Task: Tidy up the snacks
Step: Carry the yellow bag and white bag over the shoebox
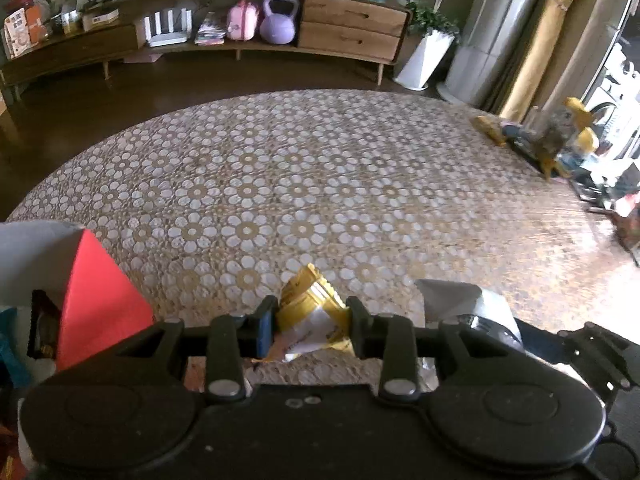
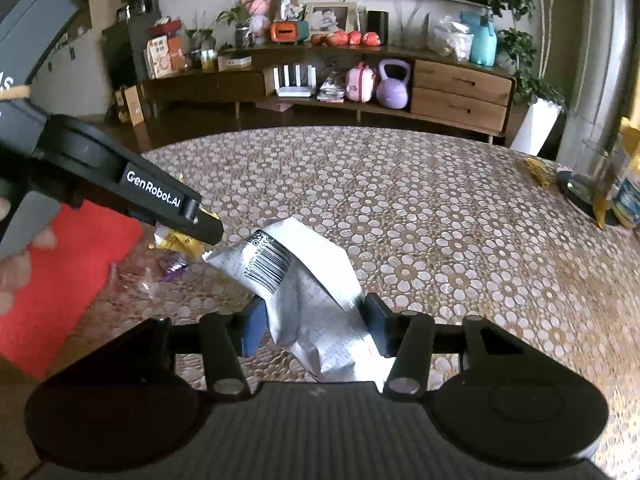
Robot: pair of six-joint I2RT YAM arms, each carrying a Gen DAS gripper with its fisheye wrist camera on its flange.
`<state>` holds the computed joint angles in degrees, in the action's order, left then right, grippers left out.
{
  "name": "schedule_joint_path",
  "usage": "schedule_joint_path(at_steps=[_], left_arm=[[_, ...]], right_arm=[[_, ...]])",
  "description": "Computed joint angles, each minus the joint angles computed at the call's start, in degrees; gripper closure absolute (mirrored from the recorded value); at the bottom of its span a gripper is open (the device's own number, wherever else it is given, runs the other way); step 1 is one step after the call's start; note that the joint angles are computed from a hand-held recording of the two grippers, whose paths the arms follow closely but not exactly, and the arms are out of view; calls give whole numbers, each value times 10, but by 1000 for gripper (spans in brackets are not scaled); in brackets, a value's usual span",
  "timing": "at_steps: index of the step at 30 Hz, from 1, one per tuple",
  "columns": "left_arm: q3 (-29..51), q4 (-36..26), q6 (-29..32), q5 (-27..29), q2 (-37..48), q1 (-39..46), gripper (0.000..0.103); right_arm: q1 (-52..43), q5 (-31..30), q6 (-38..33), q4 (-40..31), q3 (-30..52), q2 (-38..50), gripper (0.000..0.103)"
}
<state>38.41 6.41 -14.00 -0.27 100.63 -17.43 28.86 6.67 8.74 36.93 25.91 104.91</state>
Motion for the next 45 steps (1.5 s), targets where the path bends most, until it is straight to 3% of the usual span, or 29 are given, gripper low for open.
schedule_joint_path(at_steps=[7, 15, 28, 37, 45], left_arm=[[-58, -48, 2, 28, -123, -5, 69], [-113, -142, 28, 62, -296, 25, 69], [-127, -352, 130, 162, -545, 158, 69], [-103, -498, 305, 300, -624, 370, 69], [-56, -592, 534, 417, -546, 614, 69]], right_arm=[[45, 35, 52, -84, -48, -141, 51], [142, 120, 149, -238, -53, -290, 51], [334, 256, 306, -442, 31, -364, 51], [412, 286, 385, -492, 104, -327, 51], [447, 282, 422, -493, 183, -246, 51]])
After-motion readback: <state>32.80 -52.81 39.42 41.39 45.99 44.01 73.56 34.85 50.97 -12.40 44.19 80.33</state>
